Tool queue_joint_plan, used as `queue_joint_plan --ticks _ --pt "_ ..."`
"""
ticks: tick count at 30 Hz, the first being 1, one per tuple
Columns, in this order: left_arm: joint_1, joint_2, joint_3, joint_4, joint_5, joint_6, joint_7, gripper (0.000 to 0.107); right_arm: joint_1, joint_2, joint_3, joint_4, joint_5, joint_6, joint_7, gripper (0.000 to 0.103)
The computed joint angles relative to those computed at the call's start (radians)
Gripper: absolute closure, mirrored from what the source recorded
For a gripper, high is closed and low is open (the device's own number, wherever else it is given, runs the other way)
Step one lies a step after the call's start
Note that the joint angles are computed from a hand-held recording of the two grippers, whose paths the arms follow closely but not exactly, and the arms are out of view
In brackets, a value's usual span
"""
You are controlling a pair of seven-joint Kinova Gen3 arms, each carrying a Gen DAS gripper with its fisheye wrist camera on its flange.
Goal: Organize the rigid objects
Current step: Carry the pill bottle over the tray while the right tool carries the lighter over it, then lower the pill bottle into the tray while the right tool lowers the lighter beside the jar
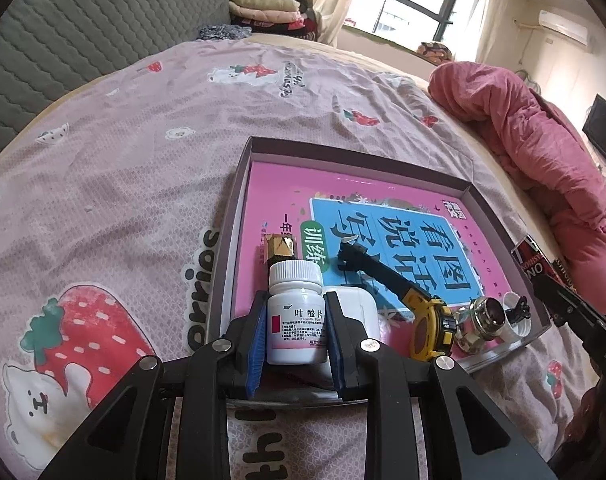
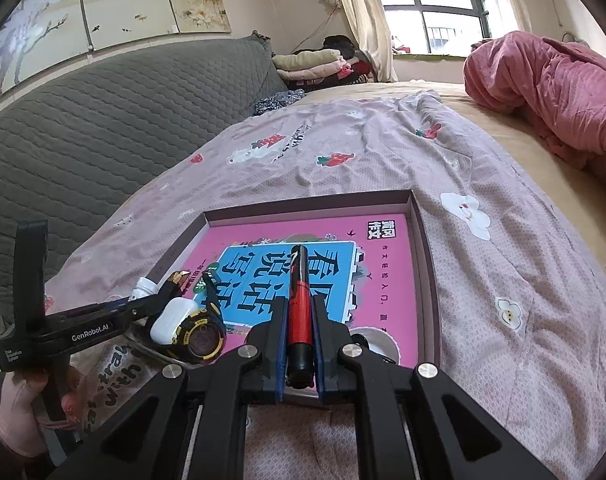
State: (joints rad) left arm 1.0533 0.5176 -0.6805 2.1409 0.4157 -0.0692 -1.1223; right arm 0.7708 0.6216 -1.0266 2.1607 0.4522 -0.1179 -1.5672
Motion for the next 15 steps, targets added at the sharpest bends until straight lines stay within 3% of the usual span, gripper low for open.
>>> queue_joint_plan --ticks 15 --pt "0.002 0.015 -0.011 -0.016 -0.047 0.027 0.045 0.081 -0.118 -0.050 0.115 -0.010 -0.007 0.004 -0.009 0.092"
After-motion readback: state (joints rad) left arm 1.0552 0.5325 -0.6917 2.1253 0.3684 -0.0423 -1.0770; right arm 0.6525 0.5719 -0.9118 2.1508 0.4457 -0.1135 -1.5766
